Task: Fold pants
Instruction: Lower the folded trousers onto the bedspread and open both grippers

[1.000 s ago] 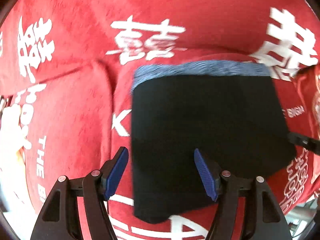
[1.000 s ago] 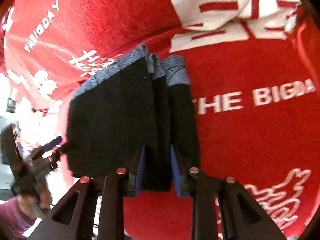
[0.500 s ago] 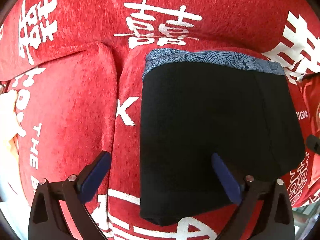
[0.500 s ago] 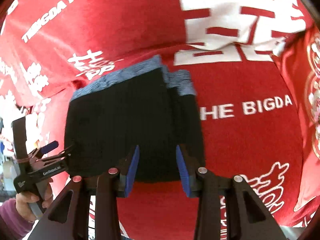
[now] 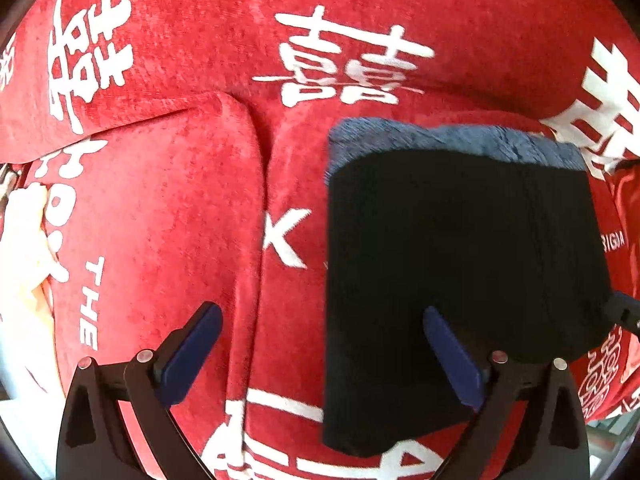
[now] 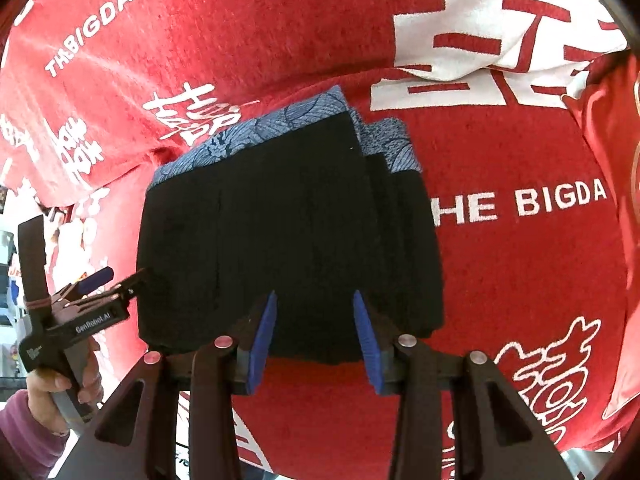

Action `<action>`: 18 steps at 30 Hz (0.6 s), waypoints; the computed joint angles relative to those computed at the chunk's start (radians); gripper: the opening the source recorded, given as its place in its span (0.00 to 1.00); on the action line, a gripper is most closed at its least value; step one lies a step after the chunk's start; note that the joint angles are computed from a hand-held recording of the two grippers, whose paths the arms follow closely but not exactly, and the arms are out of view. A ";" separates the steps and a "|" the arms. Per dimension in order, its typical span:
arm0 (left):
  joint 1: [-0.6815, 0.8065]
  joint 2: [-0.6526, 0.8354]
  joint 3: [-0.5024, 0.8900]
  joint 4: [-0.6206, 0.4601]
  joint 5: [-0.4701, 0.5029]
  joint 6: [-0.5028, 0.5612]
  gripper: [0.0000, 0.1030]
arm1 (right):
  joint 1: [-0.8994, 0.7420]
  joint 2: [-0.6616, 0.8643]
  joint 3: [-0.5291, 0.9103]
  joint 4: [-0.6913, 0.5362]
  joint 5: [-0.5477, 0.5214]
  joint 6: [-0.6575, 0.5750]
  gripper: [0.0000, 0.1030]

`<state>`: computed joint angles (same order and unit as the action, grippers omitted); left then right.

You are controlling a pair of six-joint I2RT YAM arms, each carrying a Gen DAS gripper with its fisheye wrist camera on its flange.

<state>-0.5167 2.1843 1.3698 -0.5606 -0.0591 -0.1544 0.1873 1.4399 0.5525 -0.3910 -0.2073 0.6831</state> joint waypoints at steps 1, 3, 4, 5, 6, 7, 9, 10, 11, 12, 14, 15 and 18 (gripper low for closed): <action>0.004 0.006 0.011 0.000 -0.001 0.000 0.98 | -0.004 0.001 -0.001 0.004 -0.002 0.000 0.43; 0.015 0.022 0.041 0.000 -0.005 0.000 0.98 | -0.012 0.002 -0.002 0.012 -0.003 -0.003 0.43; 0.020 0.037 0.063 0.000 -0.003 0.001 0.98 | -0.015 0.003 -0.002 0.016 -0.003 -0.005 0.43; 0.021 0.051 0.079 -0.002 -0.001 0.003 0.98 | -0.018 0.006 -0.002 0.020 -0.005 -0.008 0.43; 0.021 0.072 0.100 -0.010 0.001 0.012 0.98 | -0.022 0.012 -0.002 0.025 -0.008 -0.011 0.43; 0.018 0.100 0.123 -0.022 -0.002 0.026 0.99 | -0.025 0.018 -0.003 0.032 -0.010 -0.011 0.43; 0.017 0.134 0.128 0.005 -0.017 0.042 1.00 | -0.029 0.024 -0.007 0.045 -0.019 -0.010 0.43; 0.021 0.139 0.131 0.007 -0.011 0.044 1.00 | -0.029 0.025 -0.009 0.049 -0.021 -0.009 0.43; 0.029 0.141 0.133 0.008 0.002 0.047 1.00 | -0.029 0.024 -0.009 0.053 -0.022 -0.009 0.43; 0.032 0.140 0.130 0.010 0.012 0.048 1.00 | -0.028 0.022 -0.009 0.052 -0.022 -0.011 0.43; 0.038 0.136 0.124 0.010 0.028 0.048 1.00 | -0.032 0.019 -0.015 0.059 -0.030 -0.017 0.43; 0.041 0.135 0.129 -0.001 0.035 0.042 1.00 | -0.036 0.017 -0.018 0.061 -0.037 -0.017 0.44; 0.045 0.125 0.129 -0.022 0.046 0.027 1.00 | -0.051 0.002 -0.031 0.062 -0.049 -0.022 0.44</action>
<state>-0.4717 2.3096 1.4990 -0.5829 -0.0128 -0.1276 0.1365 1.4418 0.5210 -0.3294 -0.2561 0.6613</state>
